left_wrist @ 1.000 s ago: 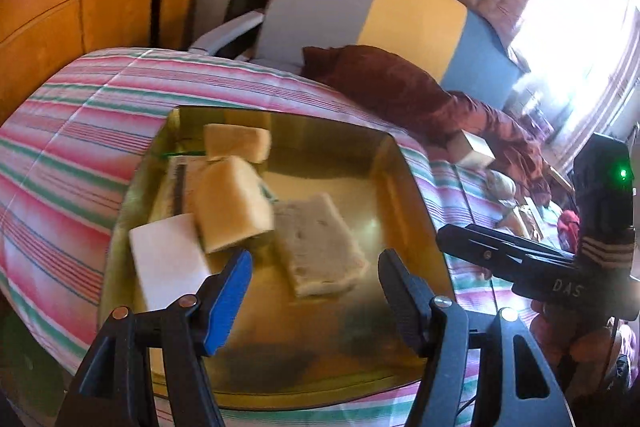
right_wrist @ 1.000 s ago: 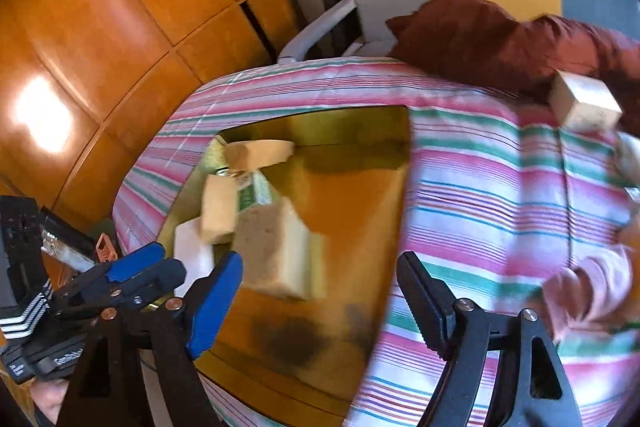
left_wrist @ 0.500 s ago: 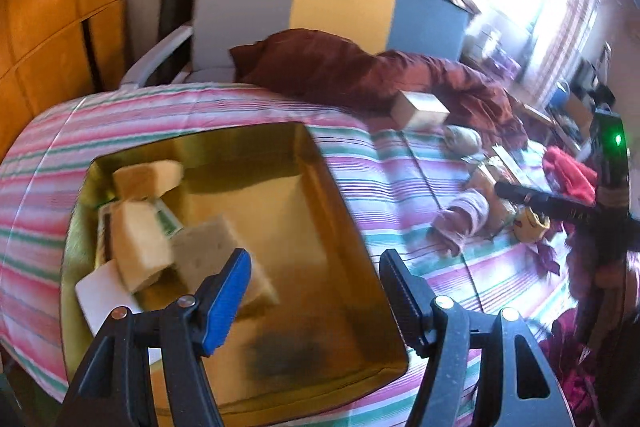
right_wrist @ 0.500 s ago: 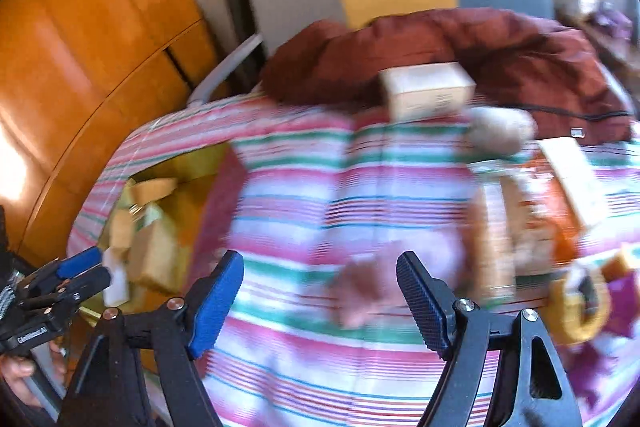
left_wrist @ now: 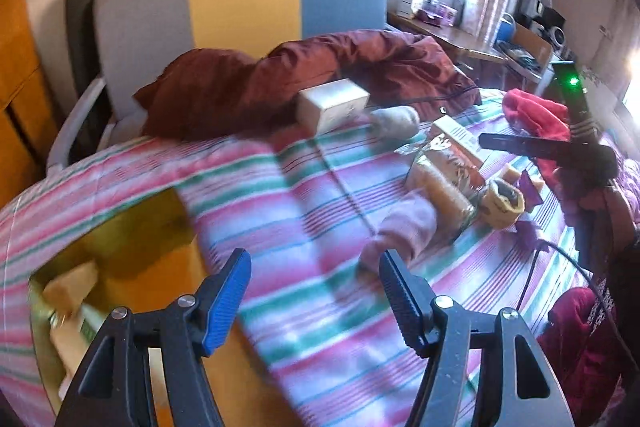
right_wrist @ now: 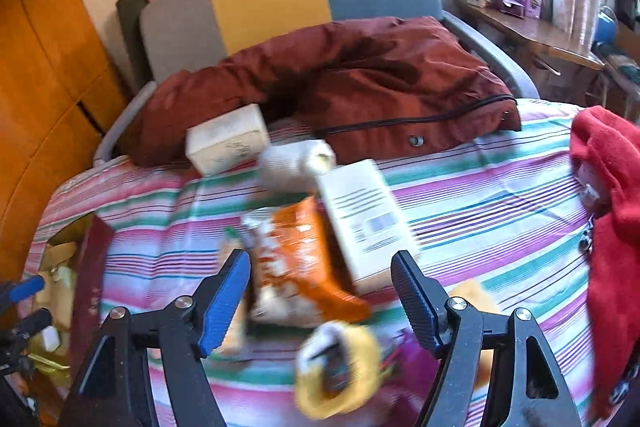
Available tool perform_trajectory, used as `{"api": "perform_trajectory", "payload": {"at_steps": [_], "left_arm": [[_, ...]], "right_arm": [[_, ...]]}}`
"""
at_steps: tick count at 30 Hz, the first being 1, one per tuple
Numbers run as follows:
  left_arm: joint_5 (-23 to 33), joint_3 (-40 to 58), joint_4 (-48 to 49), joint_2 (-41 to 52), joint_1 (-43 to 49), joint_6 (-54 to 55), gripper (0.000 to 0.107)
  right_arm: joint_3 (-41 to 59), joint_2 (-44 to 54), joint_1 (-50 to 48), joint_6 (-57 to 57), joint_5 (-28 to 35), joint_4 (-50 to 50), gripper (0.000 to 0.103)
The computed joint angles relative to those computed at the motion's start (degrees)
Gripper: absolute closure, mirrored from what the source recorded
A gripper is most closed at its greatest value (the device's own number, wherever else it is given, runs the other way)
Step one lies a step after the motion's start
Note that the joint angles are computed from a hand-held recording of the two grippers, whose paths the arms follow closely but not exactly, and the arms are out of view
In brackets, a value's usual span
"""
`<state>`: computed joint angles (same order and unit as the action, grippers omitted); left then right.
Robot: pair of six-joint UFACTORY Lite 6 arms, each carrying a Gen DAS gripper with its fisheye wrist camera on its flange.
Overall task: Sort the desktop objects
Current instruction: 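Move both tools back toward the remaining items on the bed, then grasp the white barcode box with the right tool while the left tool grasps a small white box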
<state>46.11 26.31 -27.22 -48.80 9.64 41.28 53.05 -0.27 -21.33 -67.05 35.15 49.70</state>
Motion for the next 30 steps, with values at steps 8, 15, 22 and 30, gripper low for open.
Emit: {"api": "perform_trajectory", "payload": {"at_steps": [8,15,22,30], "left_arm": [[-15.62,8.71,8.8,19.98,-18.03,-9.87,0.039],[-23.5,20.66,12.12,38.35,-24.12,-9.08,0.039],[-27.13,34.81,19.78,56.21,-27.98,-10.77,0.039],[-21.14,56.93,27.92,76.05,-30.65,-11.81,0.039]], "right_arm": [[7.09,10.53,3.19,0.89,-6.38,-5.72,0.033],[10.42,15.52,4.96,2.71,-7.17,-8.92,0.039],[10.11,16.21,5.9,2.02,-8.15,-10.51,0.052],[12.14,17.39,4.35,2.45,-4.67,-10.22,0.052]]}}
